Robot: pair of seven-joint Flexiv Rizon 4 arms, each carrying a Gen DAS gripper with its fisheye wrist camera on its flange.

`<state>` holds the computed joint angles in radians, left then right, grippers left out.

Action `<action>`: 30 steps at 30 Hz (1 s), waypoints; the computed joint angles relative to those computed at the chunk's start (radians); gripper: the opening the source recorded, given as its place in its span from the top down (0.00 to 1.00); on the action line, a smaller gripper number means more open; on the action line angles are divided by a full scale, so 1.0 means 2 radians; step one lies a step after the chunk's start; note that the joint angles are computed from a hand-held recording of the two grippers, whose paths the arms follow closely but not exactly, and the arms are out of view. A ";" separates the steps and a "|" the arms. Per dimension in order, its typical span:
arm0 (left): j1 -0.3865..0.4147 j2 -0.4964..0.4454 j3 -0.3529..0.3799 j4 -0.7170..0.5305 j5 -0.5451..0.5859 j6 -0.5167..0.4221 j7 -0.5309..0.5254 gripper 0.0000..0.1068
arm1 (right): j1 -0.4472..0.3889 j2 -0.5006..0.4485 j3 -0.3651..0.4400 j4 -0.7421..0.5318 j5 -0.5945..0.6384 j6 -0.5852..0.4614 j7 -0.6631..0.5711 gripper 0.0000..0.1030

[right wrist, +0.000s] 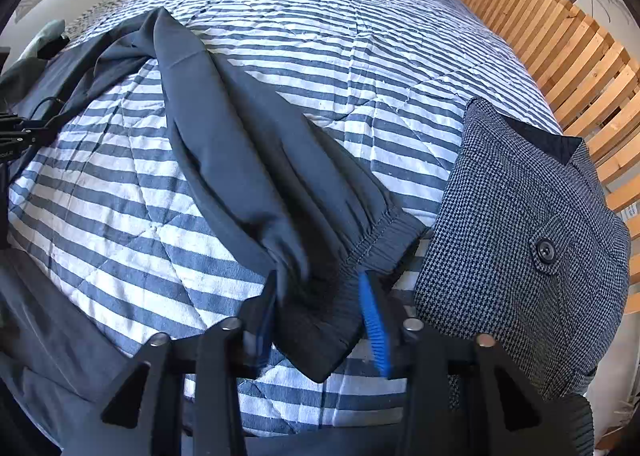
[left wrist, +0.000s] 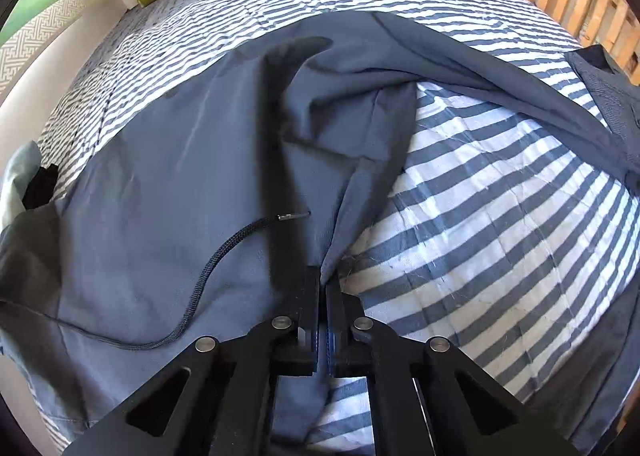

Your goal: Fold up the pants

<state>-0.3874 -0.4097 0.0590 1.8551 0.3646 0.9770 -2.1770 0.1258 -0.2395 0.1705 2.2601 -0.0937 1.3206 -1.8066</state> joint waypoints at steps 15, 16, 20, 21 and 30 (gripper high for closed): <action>0.037 0.181 -0.044 0.173 -0.056 0.039 0.071 0.99 | -0.051 0.039 -0.001 -0.122 0.191 -0.065 -0.088 0.95; 0.039 0.183 -0.052 0.193 -0.097 0.050 0.105 0.98 | -0.051 0.040 -0.007 -0.119 0.186 -0.055 -0.086 0.95; 0.032 0.167 -0.075 0.203 -0.127 0.007 0.151 0.91 | -0.059 0.031 -0.020 -0.115 0.160 -0.086 -0.096 0.84; 0.030 0.165 -0.078 0.205 -0.132 0.006 0.162 0.91 | -0.062 0.030 -0.023 -0.115 0.153 -0.100 -0.101 0.79; 0.027 0.181 -0.074 0.225 -0.155 0.042 0.159 0.91 | -0.123 0.043 -0.039 -0.161 0.307 -0.199 -0.169 0.67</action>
